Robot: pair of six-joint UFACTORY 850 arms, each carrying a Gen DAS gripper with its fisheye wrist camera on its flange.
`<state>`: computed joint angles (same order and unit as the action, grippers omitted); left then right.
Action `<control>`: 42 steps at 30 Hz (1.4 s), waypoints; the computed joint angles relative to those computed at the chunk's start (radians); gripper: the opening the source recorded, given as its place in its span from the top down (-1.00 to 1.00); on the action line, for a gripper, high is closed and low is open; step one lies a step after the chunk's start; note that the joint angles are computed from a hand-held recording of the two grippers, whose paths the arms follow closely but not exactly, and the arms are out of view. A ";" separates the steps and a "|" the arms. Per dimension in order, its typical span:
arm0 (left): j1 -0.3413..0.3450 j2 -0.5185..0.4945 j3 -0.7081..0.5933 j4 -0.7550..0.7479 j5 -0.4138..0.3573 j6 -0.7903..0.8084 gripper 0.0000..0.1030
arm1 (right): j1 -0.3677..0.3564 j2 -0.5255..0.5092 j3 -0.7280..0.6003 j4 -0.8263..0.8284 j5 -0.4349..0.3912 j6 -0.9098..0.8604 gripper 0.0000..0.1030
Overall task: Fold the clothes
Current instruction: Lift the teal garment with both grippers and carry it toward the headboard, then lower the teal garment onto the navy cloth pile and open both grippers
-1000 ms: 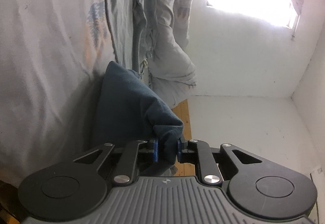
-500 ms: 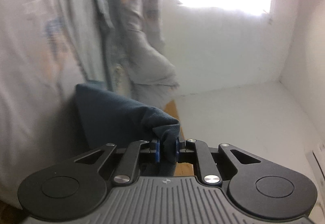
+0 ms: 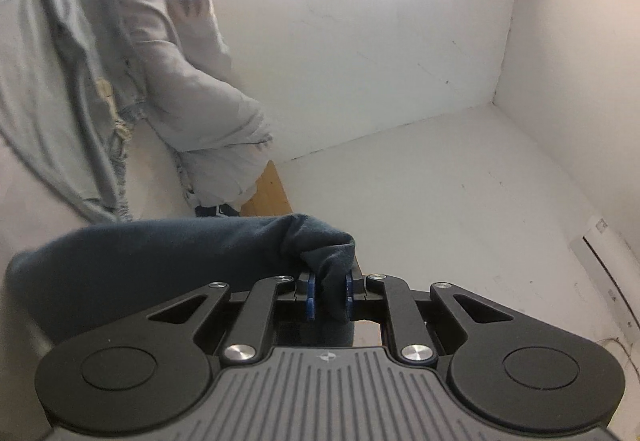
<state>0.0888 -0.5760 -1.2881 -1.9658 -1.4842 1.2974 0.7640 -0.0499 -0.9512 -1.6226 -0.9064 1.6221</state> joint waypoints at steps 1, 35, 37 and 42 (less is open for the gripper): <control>-0.008 -0.002 -0.014 -0.005 0.009 -0.003 0.69 | -0.004 0.011 0.000 -0.002 0.008 -0.002 0.56; -0.533 -0.372 -0.936 0.321 0.574 -0.320 0.70 | -0.685 0.240 0.148 -0.342 0.414 0.721 0.56; -0.581 -0.421 -0.990 0.417 0.637 -0.376 0.70 | -0.752 0.236 0.181 -0.358 0.453 0.813 0.56; -0.671 -0.525 -1.108 0.623 0.715 -0.485 0.69 | -0.853 0.194 0.261 -0.551 0.483 1.181 0.54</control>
